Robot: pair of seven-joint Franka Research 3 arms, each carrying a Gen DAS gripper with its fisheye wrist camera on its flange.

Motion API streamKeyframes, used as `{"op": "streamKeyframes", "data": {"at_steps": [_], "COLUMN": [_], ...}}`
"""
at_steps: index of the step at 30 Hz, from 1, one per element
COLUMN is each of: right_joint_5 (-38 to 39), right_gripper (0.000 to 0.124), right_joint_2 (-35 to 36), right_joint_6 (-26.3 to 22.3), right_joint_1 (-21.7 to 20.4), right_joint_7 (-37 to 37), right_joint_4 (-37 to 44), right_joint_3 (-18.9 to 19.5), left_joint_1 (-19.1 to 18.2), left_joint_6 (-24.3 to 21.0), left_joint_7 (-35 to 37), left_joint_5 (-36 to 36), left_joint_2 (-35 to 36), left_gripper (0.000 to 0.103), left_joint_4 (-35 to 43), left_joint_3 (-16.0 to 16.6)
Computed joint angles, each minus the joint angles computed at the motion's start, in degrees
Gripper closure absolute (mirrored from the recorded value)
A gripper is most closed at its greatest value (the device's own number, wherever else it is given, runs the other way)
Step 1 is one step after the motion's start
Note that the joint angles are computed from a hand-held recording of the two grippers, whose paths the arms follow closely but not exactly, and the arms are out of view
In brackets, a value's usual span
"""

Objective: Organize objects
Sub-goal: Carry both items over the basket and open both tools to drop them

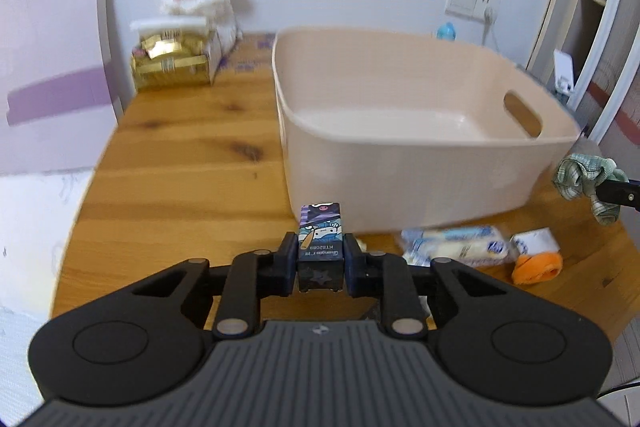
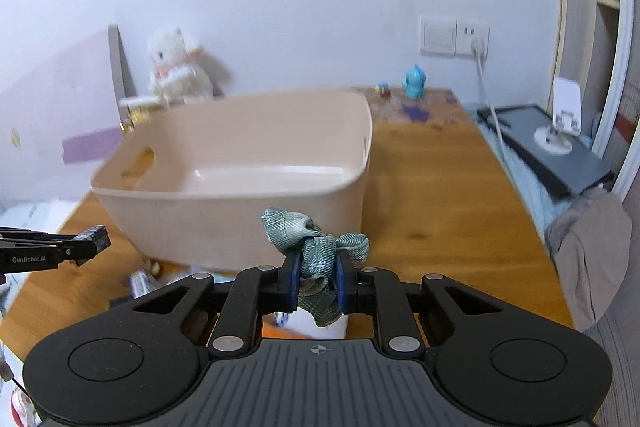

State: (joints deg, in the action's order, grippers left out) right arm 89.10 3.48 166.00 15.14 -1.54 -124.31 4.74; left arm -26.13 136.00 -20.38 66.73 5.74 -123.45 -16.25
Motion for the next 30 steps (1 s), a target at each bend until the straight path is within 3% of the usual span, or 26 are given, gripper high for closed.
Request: {"op": "streamKeyframes", "data": {"at_steps": [7, 12, 19, 24, 30], "right_joint_5": [7.47, 6.29, -3.82, -20.61, -35.64], "right_gripper": [0.108, 0.108, 0.108, 0.108, 0.106], "right_joint_2": [-1.37, 1.82, 8.24, 13.30, 16.61], "right_joint_6": [-0.37, 0.72, 2.98, 3.32, 3.67], "right_joint_1": [0.05, 0.61, 1.20, 1.80, 3.31], "right_joint_7": [-8.27, -7.86, 1.97, 18.12, 30.79], "right_joint_4": [2.86, 8.44, 14.34, 17.08, 17.64], "right_joint_3": [-0.43, -0.01, 1.98, 2.14, 0.81], "left_joint_1": [-0.23, 0.09, 0.16, 0.13, -0.79], "left_joint_6": [-4.21, -6.00, -4.97, -3.25, -2.89], "left_joint_7": [0.37, 3.17, 8.82, 14.60, 18.18], "left_joint_5": [3.54, 5.36, 4.72, -0.86, -7.09], "left_joint_2": [-2.25, -0.10, 6.47, 12.47, 17.05], "left_gripper": [0.078, 0.078, 0.078, 0.078, 0.078], "left_joint_4": [2.20, 6.81, 15.51, 21.36, 24.44], "left_joint_3": [-0.75, -0.33, 2.27, 4.42, 6.94]}}
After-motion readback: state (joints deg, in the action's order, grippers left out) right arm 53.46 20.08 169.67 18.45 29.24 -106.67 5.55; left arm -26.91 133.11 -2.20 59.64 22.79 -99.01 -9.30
